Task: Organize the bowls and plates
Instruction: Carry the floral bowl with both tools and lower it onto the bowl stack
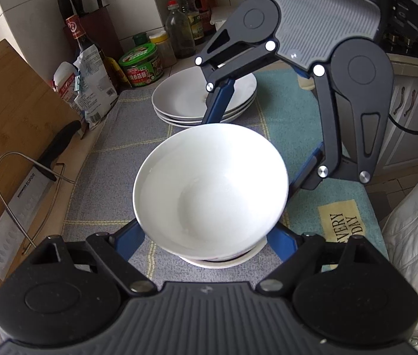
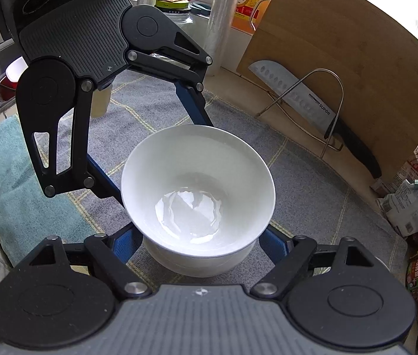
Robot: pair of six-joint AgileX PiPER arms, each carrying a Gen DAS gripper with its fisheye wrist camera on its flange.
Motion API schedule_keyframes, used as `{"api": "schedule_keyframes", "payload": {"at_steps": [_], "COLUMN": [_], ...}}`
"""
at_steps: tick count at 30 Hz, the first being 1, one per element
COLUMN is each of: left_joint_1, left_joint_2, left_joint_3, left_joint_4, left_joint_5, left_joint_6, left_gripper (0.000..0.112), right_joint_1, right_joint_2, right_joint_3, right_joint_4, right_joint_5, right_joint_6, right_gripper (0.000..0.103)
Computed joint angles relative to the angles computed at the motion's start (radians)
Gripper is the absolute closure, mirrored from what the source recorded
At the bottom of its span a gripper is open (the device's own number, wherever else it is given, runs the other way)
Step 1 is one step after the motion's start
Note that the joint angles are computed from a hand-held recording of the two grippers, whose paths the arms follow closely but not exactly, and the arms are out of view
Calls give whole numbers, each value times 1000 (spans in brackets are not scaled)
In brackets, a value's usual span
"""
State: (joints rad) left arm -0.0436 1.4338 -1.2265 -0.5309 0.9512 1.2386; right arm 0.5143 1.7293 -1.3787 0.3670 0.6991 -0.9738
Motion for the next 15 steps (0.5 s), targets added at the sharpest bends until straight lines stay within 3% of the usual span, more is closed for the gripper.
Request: {"api": "schedule_keyframes", "payload": {"at_steps": [15], "left_joint_1": [2], "left_joint_2": [43], "left_joint_3": [-41], "left_joint_4": [-14], "left_joint_5": [35], "left_joint_6": [6], "left_gripper": [24], "right_joint_1": [-2], "right_joint_2": [18], "right_joint_3": [-33], "right_joint_4": [-18], "right_joint_5": [46], "right_joint_6": [51], "right_gripper": [14]}}
